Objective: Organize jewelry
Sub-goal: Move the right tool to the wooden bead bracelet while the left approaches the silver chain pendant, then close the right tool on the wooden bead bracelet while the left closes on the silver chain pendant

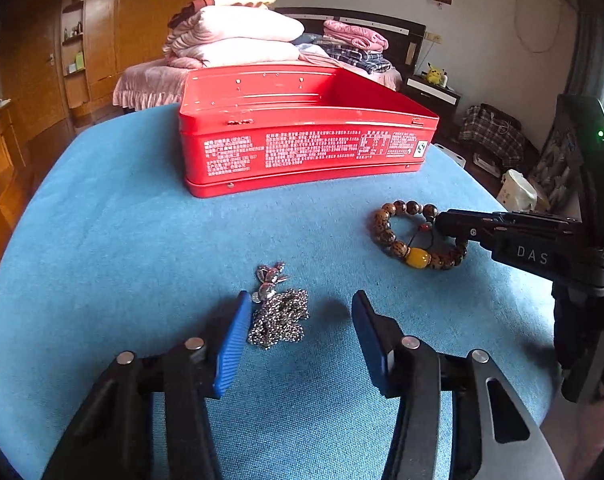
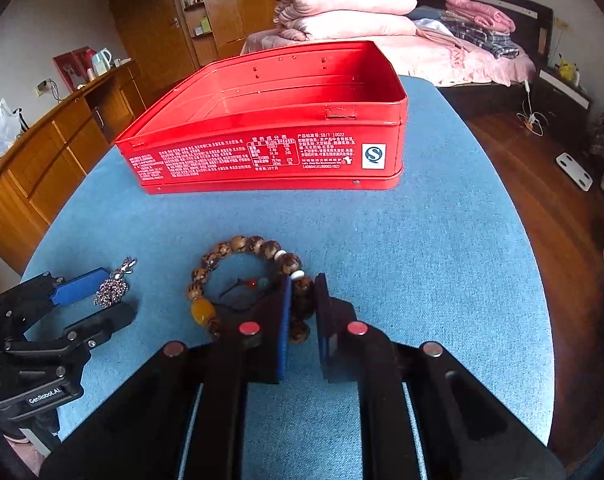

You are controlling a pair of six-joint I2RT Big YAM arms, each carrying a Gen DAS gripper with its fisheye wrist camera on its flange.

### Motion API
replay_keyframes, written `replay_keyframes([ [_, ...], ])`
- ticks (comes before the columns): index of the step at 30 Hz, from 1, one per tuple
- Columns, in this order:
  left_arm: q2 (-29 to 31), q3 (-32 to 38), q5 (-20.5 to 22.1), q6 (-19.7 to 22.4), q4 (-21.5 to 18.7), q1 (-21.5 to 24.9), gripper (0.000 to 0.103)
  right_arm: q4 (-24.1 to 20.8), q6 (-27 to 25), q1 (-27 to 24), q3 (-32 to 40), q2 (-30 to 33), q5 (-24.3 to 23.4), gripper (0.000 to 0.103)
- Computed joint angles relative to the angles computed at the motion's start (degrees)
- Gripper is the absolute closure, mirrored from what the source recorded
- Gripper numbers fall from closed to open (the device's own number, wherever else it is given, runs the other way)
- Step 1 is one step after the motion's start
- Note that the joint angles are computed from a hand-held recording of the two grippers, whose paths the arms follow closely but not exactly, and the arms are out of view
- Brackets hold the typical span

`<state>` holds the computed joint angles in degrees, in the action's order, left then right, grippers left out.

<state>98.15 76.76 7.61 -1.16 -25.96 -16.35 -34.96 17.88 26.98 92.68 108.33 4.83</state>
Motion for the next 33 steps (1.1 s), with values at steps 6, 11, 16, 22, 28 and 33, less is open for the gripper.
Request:
replay_keyframes([
  [6,0.3,0.4,-1.4,-0.6,-0.2,-0.2,0.068,-0.6,-0.5,0.5,0.8,0.6,-0.2,0.092],
  [11,0.3,0.2,1.2,-2.0,0.2,0.7,0.081,-0.6,-1.2,0.8,1.1,1.0,0.4,0.088],
  [16,0.1,-0.1,-0.1,-1.7,0.4,0.3,0.082,-0.1,-1.4,0.9,0.8,1.0,0.5,0.087],
  [22,0.2,0.1,-1.7,-1.8,0.1,-0.2,0.082,-0.7,-2.3,1.5,1.3,1.3,2.5,0.087],
  [28,0.4,0.3,-3.2,-2.1,0.0,-0.9,0.081,-0.8,-3.0,1.9,1.5,1.6,3.9,0.088],
  [33,0.3,0.0,-3.1,-3.2,0.7,-0.9,0.083,-0.3,-2.7,2.1,1.0,1.3,4.7,0.092],
])
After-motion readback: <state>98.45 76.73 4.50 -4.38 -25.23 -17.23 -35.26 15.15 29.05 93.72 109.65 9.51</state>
